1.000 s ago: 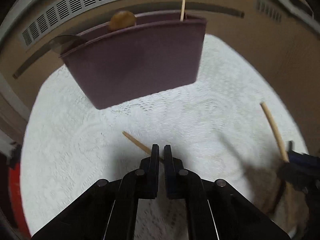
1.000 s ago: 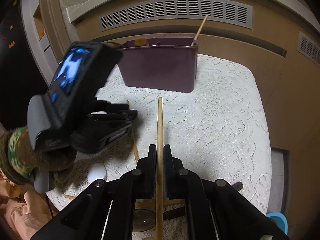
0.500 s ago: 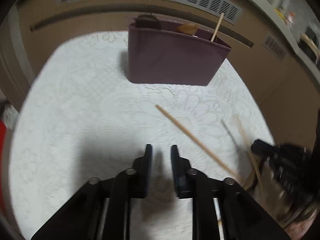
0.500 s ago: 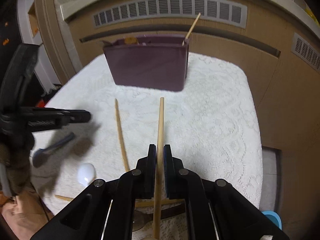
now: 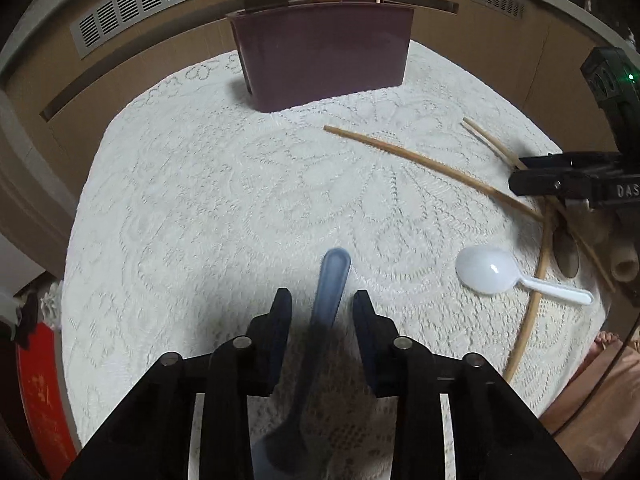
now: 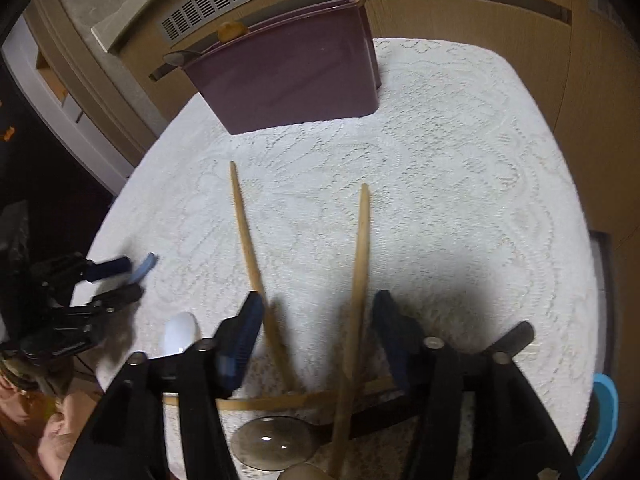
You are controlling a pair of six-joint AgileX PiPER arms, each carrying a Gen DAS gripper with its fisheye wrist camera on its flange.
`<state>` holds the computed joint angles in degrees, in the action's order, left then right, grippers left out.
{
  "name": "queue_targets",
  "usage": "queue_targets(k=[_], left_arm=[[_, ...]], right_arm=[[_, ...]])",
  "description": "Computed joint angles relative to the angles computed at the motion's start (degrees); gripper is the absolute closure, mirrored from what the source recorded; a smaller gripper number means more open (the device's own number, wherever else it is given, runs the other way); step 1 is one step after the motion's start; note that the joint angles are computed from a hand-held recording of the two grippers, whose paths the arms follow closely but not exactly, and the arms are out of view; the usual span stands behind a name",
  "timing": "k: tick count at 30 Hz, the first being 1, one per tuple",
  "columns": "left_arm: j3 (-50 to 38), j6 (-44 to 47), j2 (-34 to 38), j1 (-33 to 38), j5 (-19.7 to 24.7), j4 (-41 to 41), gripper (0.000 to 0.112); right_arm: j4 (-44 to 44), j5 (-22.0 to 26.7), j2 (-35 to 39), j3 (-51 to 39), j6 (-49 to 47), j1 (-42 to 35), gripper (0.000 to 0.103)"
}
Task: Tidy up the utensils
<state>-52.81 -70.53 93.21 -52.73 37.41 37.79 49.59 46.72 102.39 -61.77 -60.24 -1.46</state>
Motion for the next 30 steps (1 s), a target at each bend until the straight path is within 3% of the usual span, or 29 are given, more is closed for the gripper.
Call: queue_targets(k=[2, 5, 10, 14, 15, 19, 21, 22, 23, 26, 30], left_arm=[[-0.9, 1.7, 0.6, 1.1, -1.0, -1.0, 0.085], [-1.2, 4.8, 0.9, 2.9, -3.2, -3.4, 0.085], [-0.1, 10.3, 0.0, 5.1, -6.5, -8.5, 0.081], [0.8, 7.3, -0.4, 4.5, -7.0, -6.5, 0.08], [0.9, 6.0, -0.4, 4.1, -6.8, -5.5, 0.08], [1.1, 2.5, -0.2, 3.2, -6.4, -2.5, 0.08], [1.4, 1.2, -0.2, 3.4, -7.2, -1.9, 0.081], [1.5, 0.7, -0.3, 3.5, -7.7, -1.6, 0.081], [1.5, 0.0, -0.2, 3.6, -7.8, -1.0, 0.082], [1.1, -2.5, 0.1, 2.9, -6.6, 1.3, 0.094], [1.3, -7.4, -1.4, -0.6, -3.7, 4.8, 0.095]], right_arm=[[0.3, 0.6, 0.1, -0.1, 0.3, 0.4, 0.026], [0.9, 3.0, 1.2, -1.1, 0.3, 1.2, 0.001], [-2.8, 0.3, 0.7, -1.3, 5.8, 4.1, 0.0], [-6.5, 2.9, 2.9, -5.7, 8.8, 5.3, 0.001], [-6.2, 2.0, 2.7, -5.8, 9.4, 5.2, 0.006], [-21.7, -11.7, 0.5, -4.0, 19.8, 11.4, 0.056], [-26.5, -13.6, 0.2, -3.9, 23.3, 12.9, 0.067], [-27.9, -13.7, 0.3, -4.2, 24.5, 13.3, 0.083], [-29.0, -13.3, 0.4, -4.7, 25.4, 13.6, 0.091], [-29.1, -13.3, -0.5, -4.3, 25.9, 13.5, 0.096], [-23.5, -14.1, -6.1, 0.1, 19.8, 11.7, 0.096]])
